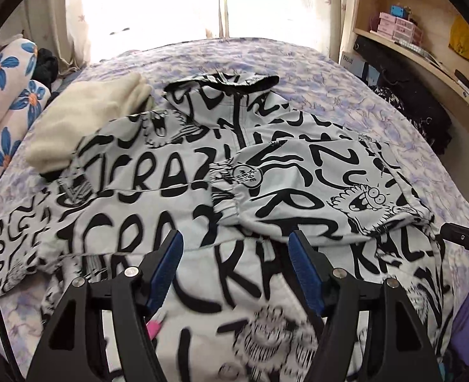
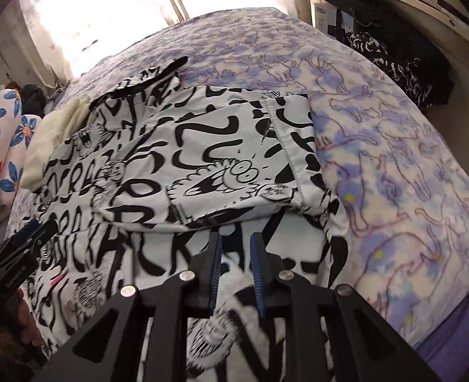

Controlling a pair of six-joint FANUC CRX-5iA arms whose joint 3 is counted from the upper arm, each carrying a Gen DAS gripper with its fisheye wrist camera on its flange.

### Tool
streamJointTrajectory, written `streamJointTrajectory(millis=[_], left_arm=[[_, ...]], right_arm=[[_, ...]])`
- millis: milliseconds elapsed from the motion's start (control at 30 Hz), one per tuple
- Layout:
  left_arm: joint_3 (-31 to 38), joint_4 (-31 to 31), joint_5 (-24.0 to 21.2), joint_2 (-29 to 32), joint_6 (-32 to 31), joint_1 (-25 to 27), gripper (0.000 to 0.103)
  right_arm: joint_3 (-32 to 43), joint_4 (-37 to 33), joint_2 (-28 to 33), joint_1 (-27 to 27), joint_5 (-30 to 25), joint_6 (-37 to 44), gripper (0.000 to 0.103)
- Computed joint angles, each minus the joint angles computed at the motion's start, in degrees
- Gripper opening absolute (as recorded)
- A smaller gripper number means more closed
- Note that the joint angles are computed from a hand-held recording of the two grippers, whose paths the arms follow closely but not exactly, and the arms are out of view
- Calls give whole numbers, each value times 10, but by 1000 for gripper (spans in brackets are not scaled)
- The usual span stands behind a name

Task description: Fold large clothes

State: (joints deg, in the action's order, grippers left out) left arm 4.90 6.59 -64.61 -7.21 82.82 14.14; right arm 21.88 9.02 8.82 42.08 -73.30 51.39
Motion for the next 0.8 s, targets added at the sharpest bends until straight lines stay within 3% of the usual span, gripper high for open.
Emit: streamJointTrajectory(millis=[267, 467, 800], left_arm=[[-51, 28, -5, -93, -53, 54, 73], [-92, 89, -16, -157, -122, 133, 75], [-147, 223, -48, -248, -290, 344, 87]], right_arm=[[-44, 74, -50, 81, 3, -48, 18], [-23, 74, -57, 134, -2, -56, 18], [36, 194, -18, 256, 11, -29, 18]])
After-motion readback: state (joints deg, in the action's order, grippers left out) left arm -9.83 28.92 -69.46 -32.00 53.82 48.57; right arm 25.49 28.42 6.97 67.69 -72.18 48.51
